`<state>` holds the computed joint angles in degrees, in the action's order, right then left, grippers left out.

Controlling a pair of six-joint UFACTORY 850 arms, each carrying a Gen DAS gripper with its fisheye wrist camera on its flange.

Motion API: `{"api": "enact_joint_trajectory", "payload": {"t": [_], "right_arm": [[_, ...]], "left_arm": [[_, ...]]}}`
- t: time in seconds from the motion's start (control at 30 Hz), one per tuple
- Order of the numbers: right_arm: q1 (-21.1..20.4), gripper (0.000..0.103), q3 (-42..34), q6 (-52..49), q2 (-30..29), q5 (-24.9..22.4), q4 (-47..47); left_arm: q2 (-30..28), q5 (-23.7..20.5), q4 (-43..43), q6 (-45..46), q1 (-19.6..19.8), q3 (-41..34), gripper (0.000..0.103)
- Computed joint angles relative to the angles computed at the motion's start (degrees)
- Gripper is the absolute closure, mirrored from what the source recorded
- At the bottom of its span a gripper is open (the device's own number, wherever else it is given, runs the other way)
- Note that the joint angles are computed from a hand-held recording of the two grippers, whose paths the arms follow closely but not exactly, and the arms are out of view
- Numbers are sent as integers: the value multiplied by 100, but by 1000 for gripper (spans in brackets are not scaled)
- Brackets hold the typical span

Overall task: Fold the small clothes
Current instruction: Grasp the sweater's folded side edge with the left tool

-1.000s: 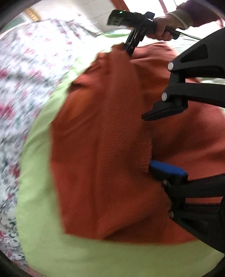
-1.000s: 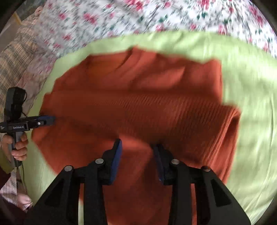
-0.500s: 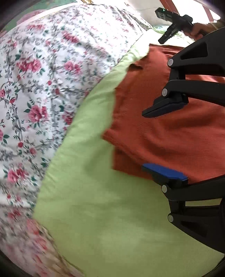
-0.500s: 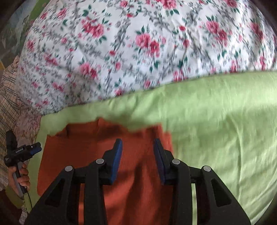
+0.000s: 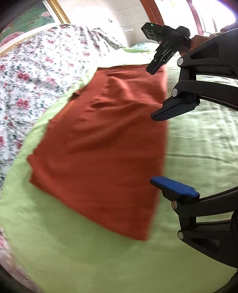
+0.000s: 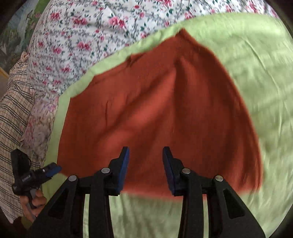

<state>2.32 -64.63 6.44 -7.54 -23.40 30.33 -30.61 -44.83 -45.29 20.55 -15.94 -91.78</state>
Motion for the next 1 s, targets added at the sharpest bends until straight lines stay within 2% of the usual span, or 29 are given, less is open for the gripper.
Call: {"api": "enact_joint_trajectory", "payload": {"t": [0.17,0.23,0.4,0.57,0.7,0.83,0.9,0.93,0.97,1.0], "right_arm": [[308,64,253,485,266,-69,-252],[396,64,274,543,318,-153,-361],[465,63,336,551,417,-143,-334],[443,63,186,238,284,-372,-153],[360,63,104,-63,261,-447,73],[233,63,11,-317,221,-586,176],[166,63,-2,-416,214,-625,258],[127,63,-6,-473,207,-639,305],[80,63,-12,-549,190,-652,371],[31,63,-17,-643,171,-667,455]], "left_arm": [[248,-57,-316,103,74,572,38],[320,22,-350,43,75,718,35],[299,410,-512,-194,53,820,31],[128,894,-1018,-404,57,742,25],[-35,1383,-1538,-475,136,635,25],[-239,1796,-1298,-943,85,327,25],[-341,2029,-620,-1431,0,132,29],[-389,2145,-73,-1870,-55,28,41],[-434,2181,235,-2082,-87,-50,60],[-484,2104,303,-2096,-83,-129,69]]}}
